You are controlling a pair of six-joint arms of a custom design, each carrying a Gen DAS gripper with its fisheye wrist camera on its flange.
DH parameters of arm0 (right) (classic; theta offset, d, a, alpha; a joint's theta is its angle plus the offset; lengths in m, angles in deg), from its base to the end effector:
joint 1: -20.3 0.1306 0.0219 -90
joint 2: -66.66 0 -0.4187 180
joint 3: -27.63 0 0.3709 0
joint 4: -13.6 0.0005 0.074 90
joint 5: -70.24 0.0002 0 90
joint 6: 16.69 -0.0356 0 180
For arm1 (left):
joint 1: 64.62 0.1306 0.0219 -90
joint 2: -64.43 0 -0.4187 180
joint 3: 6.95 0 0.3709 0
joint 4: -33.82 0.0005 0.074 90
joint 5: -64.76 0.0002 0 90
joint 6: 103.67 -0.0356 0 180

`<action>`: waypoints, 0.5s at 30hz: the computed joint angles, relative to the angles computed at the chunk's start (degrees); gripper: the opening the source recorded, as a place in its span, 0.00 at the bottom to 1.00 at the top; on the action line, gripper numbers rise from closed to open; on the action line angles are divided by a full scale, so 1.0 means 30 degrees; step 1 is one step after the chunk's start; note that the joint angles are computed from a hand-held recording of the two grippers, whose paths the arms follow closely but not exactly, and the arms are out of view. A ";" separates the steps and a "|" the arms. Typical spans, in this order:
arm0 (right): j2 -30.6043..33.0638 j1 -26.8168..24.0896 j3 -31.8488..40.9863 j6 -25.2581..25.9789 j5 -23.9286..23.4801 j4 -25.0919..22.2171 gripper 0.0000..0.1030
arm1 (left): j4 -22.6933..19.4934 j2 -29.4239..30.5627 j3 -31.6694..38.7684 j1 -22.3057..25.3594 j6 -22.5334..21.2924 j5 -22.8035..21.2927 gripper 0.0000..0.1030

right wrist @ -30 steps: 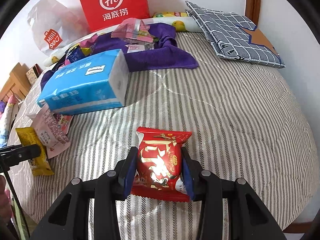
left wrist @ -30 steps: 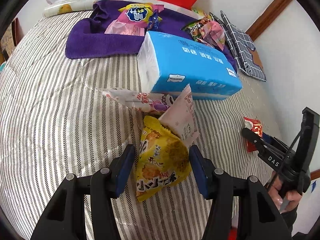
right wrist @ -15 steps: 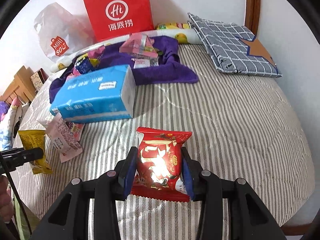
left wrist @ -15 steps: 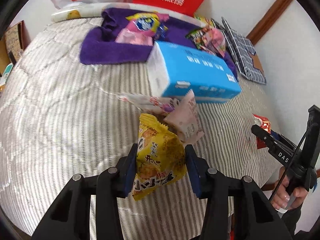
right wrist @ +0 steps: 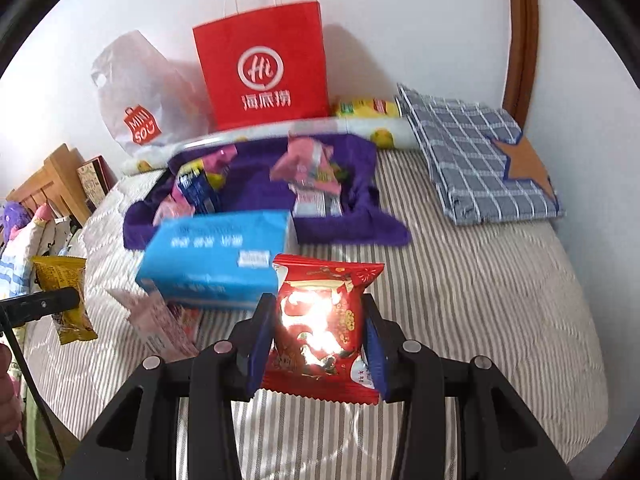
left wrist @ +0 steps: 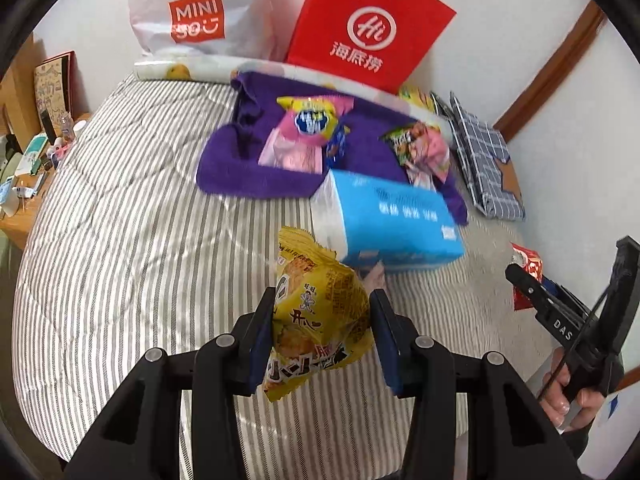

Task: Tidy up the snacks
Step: 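Carry the red bag with right tool while left tool carries the chip bag to the towel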

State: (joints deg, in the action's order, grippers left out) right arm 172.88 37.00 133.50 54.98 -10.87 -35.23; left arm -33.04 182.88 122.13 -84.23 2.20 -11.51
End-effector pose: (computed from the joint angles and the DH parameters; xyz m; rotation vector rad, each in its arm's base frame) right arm 0.5582 0.1612 0.4476 0.1043 2.4151 0.0915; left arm 0.6056 -0.2253 0.4768 0.1798 2.5959 -0.5387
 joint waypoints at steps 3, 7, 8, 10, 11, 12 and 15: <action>0.0337 -0.0128 0.0892 0.0221 -0.0143 -0.0227 0.39 | -0.0409 0.0545 0.1228 0.0011 0.0200 -0.0057 0.44; 0.0969 -0.0386 0.2136 0.0307 -0.0499 -0.0504 0.38 | -0.1444 0.1790 0.3716 0.0018 0.0416 -0.0100 0.44; 0.1115 -0.0409 0.2376 0.0334 -0.0525 -0.0534 0.39 | -0.1844 0.2235 0.4568 0.0012 0.0366 -0.0199 0.44; 0.1551 -0.0492 0.3045 0.0397 -0.0656 -0.0683 0.39 | -0.2519 0.3089 0.6161 0.0040 0.0436 -0.0343 0.44; 0.1800 -0.0556 0.3400 0.0381 -0.0786 -0.0754 0.39 | -0.2877 0.3530 0.6963 0.0079 0.0478 -0.0343 0.44; 0.2114 -0.0634 0.3840 0.0359 -0.0951 -0.0889 0.39 | -0.3185 0.3944 0.7688 0.0117 0.0511 -0.0334 0.44; 0.3056 -0.0867 0.5127 0.0368 -0.1382 -0.1324 0.39 | -0.4244 0.5270 1.0027 0.0245 0.0613 -0.0396 0.44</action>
State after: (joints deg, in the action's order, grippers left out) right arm 182.04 34.40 148.88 56.08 -15.02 -39.20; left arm -45.77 198.69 152.21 -83.49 4.04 -12.69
